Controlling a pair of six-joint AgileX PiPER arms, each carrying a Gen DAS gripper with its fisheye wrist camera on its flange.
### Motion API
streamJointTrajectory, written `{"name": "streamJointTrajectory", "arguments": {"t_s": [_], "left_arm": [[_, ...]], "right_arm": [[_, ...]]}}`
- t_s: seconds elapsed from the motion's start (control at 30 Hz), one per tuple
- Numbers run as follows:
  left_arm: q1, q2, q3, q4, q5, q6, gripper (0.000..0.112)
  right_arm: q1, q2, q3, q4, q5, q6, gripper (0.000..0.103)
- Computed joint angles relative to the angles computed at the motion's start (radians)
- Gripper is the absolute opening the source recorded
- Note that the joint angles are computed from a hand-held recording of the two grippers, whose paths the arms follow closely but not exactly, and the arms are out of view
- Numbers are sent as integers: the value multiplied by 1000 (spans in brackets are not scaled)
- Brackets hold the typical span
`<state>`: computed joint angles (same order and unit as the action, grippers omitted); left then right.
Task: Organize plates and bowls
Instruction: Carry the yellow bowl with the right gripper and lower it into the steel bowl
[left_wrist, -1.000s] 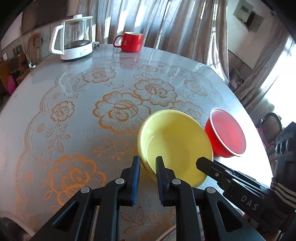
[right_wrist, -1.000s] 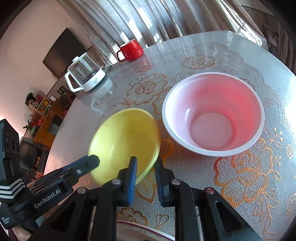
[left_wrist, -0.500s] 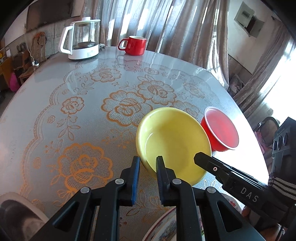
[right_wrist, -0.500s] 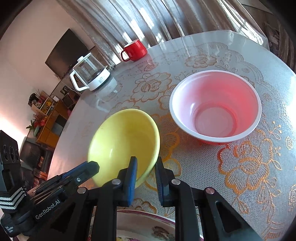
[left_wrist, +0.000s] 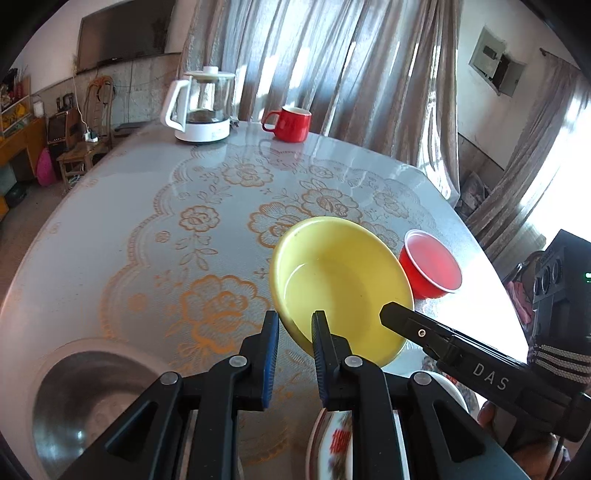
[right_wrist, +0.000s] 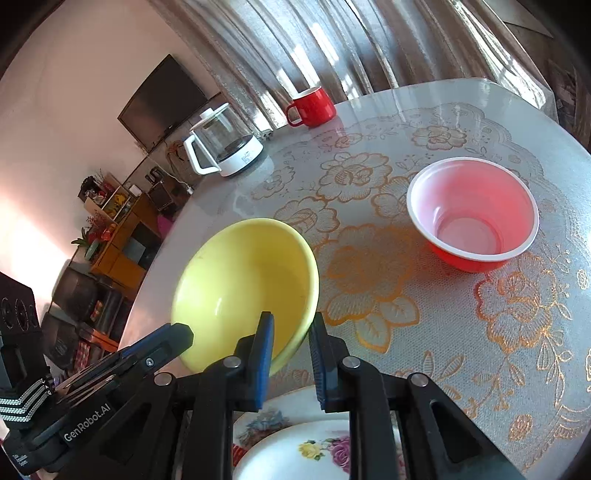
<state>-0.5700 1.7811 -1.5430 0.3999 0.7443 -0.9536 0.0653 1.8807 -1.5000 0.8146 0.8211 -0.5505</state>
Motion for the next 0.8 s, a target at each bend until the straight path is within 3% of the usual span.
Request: {"name": "streamJointTrajectory", "arguments": {"t_s": [0.37, 0.8], "left_arm": [[-67, -309, 367, 195, -22, -264, 19], [-155, -594, 681, 340, 81, -523, 19]], "right_arm": [[126, -147, 170, 20, -59, -56, 18], [364, -255, 304, -80, -186, -9, 18]]}}
